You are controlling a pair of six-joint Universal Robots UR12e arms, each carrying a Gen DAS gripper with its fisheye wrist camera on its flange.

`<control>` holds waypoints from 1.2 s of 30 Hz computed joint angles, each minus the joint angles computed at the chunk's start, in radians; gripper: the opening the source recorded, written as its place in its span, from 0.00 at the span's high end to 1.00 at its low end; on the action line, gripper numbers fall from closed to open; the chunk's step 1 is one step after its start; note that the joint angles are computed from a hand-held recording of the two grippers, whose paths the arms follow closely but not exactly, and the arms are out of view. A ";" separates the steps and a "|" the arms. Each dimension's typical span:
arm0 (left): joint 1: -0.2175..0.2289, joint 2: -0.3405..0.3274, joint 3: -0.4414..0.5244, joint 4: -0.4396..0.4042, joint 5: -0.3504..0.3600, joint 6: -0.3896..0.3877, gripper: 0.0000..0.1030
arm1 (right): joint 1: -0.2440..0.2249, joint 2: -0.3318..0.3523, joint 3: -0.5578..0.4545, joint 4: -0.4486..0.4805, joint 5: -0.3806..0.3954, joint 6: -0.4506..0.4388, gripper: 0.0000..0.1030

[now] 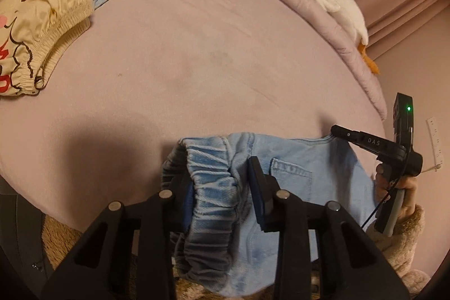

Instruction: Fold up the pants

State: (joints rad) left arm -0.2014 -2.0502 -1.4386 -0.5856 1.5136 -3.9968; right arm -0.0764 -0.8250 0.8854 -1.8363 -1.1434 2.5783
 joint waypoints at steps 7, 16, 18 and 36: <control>-0.013 0.007 0.011 -0.074 0.063 0.005 0.38 | 0.015 0.012 0.021 -0.034 -0.020 0.079 0.92; -0.036 0.063 0.016 -0.128 0.240 -0.028 0.22 | -0.080 -0.101 0.195 -0.294 0.161 0.237 0.45; -0.041 0.059 0.033 -0.111 0.263 -0.020 0.22 | -0.129 -0.132 0.246 -0.383 0.197 0.346 0.45; -0.084 -0.413 0.736 -0.340 -0.197 0.286 0.61 | -0.377 -0.103 0.377 -0.621 0.141 0.947 0.46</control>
